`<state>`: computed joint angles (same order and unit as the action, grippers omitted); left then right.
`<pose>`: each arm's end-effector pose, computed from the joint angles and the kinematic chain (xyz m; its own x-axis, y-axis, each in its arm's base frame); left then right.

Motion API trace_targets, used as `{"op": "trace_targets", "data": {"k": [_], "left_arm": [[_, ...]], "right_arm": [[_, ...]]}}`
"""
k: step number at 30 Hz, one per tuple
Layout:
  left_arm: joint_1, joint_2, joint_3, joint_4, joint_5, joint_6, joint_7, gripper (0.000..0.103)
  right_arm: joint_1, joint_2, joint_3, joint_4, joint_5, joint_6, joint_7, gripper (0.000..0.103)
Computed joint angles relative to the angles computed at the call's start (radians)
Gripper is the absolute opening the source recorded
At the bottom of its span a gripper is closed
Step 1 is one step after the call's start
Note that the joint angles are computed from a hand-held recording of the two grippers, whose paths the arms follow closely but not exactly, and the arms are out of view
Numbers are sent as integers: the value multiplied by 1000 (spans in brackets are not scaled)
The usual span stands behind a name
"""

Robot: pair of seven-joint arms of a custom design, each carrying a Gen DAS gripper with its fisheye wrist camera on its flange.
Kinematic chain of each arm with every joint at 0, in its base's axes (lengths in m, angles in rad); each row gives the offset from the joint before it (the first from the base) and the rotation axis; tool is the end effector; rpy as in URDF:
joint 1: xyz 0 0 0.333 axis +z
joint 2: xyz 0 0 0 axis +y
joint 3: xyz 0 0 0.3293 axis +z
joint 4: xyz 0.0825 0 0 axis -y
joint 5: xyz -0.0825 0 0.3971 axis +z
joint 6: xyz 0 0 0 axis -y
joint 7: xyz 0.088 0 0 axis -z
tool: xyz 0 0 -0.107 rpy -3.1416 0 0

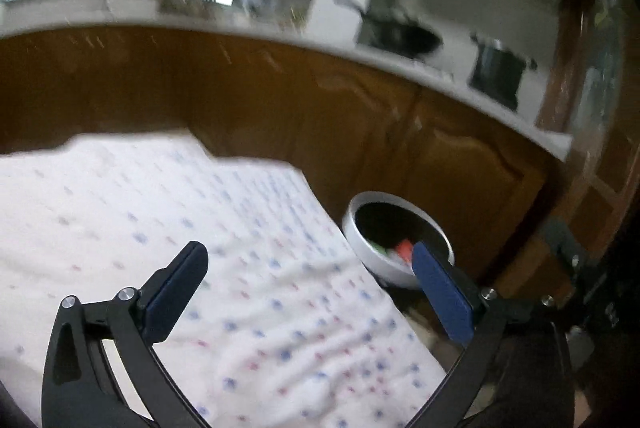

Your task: Collect trash

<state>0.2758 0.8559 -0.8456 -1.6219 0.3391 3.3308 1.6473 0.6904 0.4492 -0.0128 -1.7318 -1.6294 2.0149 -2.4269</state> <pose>0.7026 -0.2742 0.3835 -0.5632 -0.7855 0.2564 -0.4548 0.0355 -0.8899 0.5775 0.3907 0.3652 -0.4904 -0.8621 -0.1278 -0.1115 0.2075 -0.9719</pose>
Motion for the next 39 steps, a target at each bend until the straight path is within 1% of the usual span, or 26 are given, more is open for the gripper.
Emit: {"op": "trace_targets", "data": {"k": [2,3,5,7,10,11,12,14,17,19,21,23,26,30,32,39], "left_arm": [[-55,-55,103,-53,-35,137,-29,103],[-100,-86,173,-81,-66,200,-35,103],[-147,-113,245,-109,-87,250,-37,103],[-194,-132,311,-128,-103,279,-32,103],[-246,-150,382,-148,-113,298,-38,103],[-249,-154,392,-154,-104,294,-50,103],[-238,-152,387,-159,-78,291,-70,103],[-252,-158,410,-170,-64,297,-92,103],[-323,-183,493,-206,-100,343,-87,103],[-359,-192,539,-216,-111,355,-91,103],[-377,-197,568,-225,-113,367,-108,103],[-383,-200,582,-230,-109,375,-127,103],[-403,-202,608,-227,-119,364,-134,103],[-405,-202,612,-221,-108,347,-142,103],[-423,-206,626,-222,-126,345,-132,103],[-451,-216,648,-241,-165,376,-96,103]], "right_arm": [[10,32,3,19,15,-25,-17,103],[12,43,2,22,21,-21,-17,103],[19,65,-3,30,27,-11,-18,103],[30,83,-8,39,39,-13,-32,103],[47,101,-19,48,38,-13,-42,103],[53,102,-22,47,36,-14,-46,103],[58,105,-23,49,37,-13,-50,103],[61,114,-27,56,42,-5,-57,103],[64,121,-32,59,45,11,-45,103],[67,124,-34,60,47,17,-38,103],[71,127,-36,64,53,14,-43,103],[76,130,-39,67,55,13,-44,103],[80,133,-42,70,54,15,-39,103],[83,136,-45,73,53,19,-39,103],[86,138,-46,74,52,17,-39,103],[89,138,-47,74,52,17,-27,103]]}}
